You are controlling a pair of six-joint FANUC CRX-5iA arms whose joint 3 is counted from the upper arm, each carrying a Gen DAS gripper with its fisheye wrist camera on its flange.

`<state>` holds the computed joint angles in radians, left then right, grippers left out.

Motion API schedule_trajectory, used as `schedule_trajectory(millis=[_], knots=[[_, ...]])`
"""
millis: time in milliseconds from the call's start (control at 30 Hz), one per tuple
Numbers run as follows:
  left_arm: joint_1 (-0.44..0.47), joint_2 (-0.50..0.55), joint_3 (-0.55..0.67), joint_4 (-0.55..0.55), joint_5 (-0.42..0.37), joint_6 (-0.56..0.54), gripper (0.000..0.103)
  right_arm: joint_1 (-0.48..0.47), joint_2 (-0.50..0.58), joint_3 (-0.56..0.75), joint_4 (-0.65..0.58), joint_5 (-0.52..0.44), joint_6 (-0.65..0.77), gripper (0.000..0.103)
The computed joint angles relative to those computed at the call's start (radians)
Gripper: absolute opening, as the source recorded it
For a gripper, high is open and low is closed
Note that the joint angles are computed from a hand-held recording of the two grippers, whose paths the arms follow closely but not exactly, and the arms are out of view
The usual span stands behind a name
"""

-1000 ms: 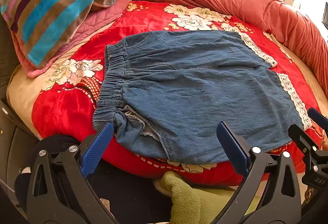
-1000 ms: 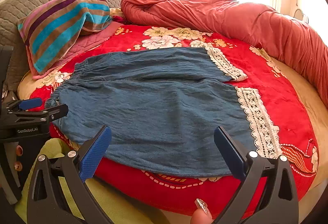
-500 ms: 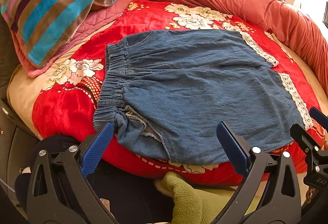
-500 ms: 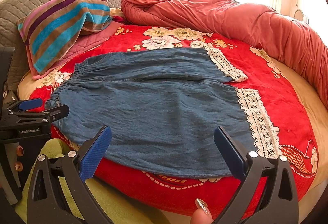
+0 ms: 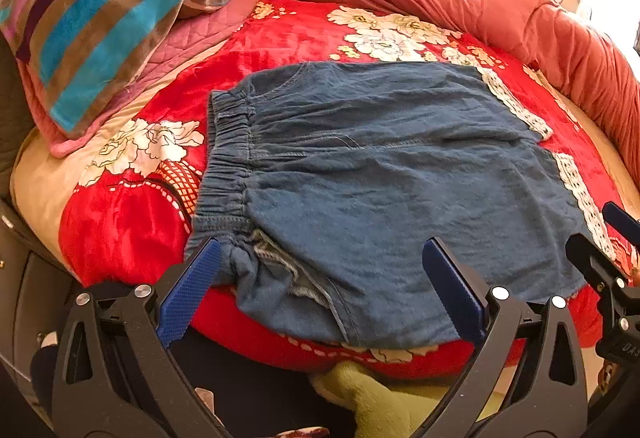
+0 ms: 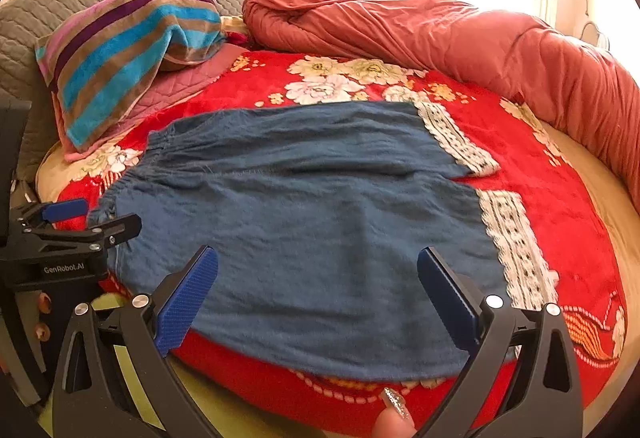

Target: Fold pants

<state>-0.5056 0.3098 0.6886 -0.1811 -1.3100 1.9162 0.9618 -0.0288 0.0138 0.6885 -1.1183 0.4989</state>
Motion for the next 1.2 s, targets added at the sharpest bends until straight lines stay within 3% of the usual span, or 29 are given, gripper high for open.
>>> schedule_trajectory(millis=[667,1200], knots=[[0.107,0.098,0.110,0.056,-0.015,-0.021,0.095,-0.135,0.213,0.276,-0.135,0.022,0.239,0.099],[0.210,0.235,0.312,0.074,-0.110,-0.004,0.095,-0.246,0.444,0.645,-0.329,-0.051,0.617,0.099]])
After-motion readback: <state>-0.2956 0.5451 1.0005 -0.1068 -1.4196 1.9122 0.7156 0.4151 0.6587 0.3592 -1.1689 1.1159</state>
